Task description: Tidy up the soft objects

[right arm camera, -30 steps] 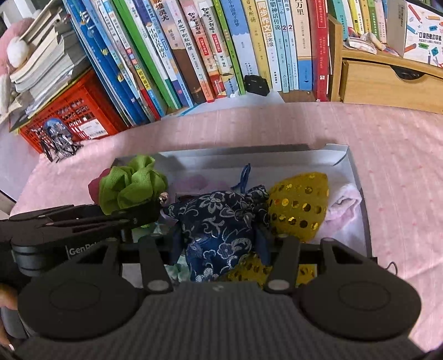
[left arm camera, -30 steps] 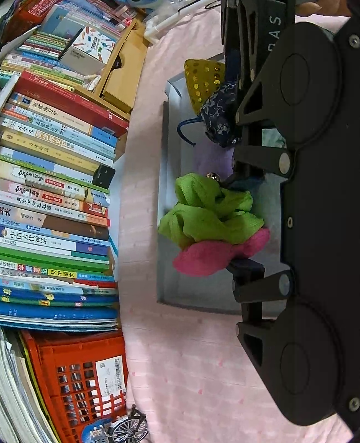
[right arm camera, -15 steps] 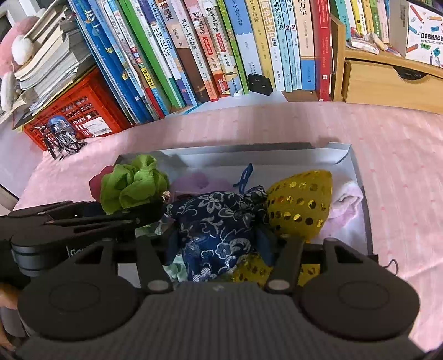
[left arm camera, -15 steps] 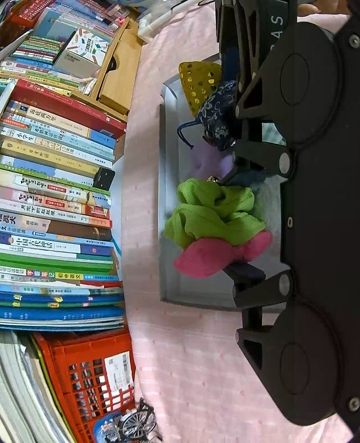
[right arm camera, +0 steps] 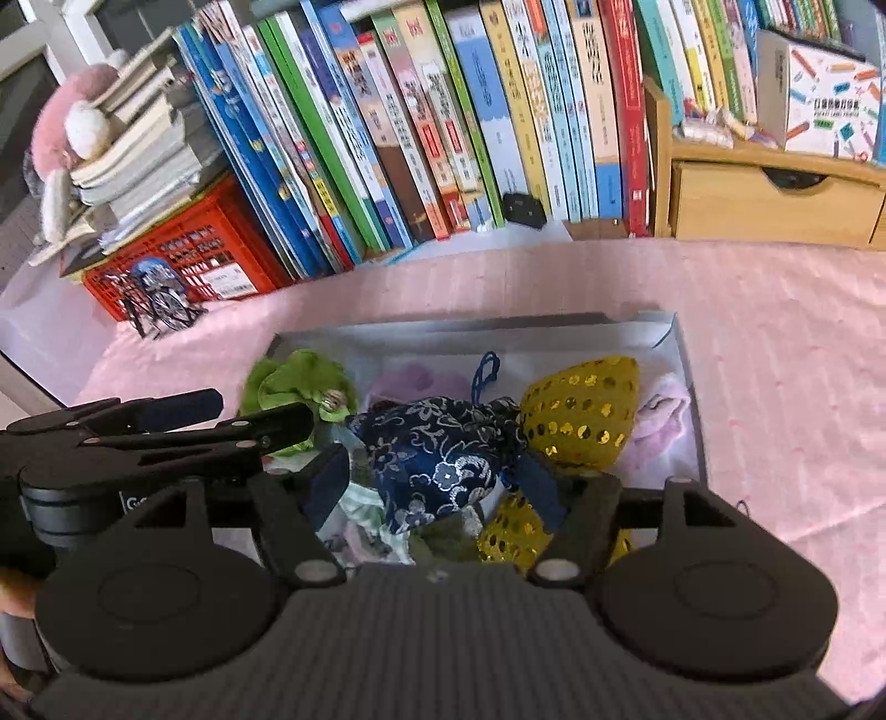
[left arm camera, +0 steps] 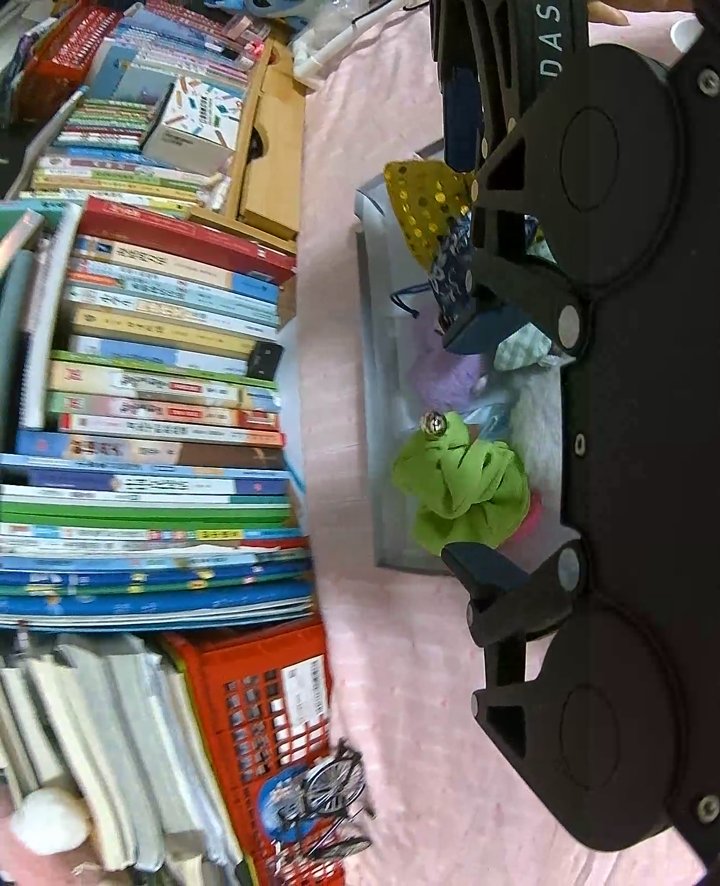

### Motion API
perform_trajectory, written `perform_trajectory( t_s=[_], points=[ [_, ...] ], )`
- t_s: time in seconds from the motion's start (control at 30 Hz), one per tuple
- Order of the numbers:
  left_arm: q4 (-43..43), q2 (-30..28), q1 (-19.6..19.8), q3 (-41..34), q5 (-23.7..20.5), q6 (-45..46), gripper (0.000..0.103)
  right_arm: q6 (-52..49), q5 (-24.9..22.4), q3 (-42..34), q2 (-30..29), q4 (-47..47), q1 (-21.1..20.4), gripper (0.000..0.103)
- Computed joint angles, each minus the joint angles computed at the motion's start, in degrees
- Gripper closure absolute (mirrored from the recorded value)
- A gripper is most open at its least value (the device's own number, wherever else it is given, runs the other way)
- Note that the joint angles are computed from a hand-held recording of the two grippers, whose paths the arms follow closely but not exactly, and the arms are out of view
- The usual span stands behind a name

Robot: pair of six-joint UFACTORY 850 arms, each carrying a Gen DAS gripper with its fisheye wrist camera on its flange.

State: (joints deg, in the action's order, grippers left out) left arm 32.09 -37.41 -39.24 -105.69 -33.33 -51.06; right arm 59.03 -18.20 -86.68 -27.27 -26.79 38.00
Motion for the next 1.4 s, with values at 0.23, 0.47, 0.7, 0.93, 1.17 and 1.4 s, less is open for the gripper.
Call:
perform_trajectory(
  t_s=[0.23,0.47,0.7,0.93,1.17,1.4],
  points=[
    [4.9,3.6,-2.0,3.2,-0.1,-3.3,0.024,9.4,-0.5,4.0,4.2,-12.4,1.5,0.02],
    [13.8,8.2,-5.0,8.9,-0.7,-12.1,0.023,21.9,-1.5,9.5,8.9,-27.9,3.6,0.019],
    [25.0,13.1,-8.5,15.7,-1.4,-23.0,0.021,36.5,-2.8,15.3,13.4,-44.6,6.3,0.018],
    [35.3,17.4,-11.9,22.5,-1.7,-35.8,0.02,50.7,-4.6,22.0,18.1,-60.1,8.9,0.018],
    [39.7,20.0,-14.7,26.5,-3.2,-43.3,0.018,60.7,-8.8,27.5,22.0,-70.9,11.6,0.015],
    [42.3,21.5,-17.1,30.1,-5.2,-50.7,0.018,66.9,-13.6,31.9,24.2,-76.9,14.4,0.015]
  ],
)
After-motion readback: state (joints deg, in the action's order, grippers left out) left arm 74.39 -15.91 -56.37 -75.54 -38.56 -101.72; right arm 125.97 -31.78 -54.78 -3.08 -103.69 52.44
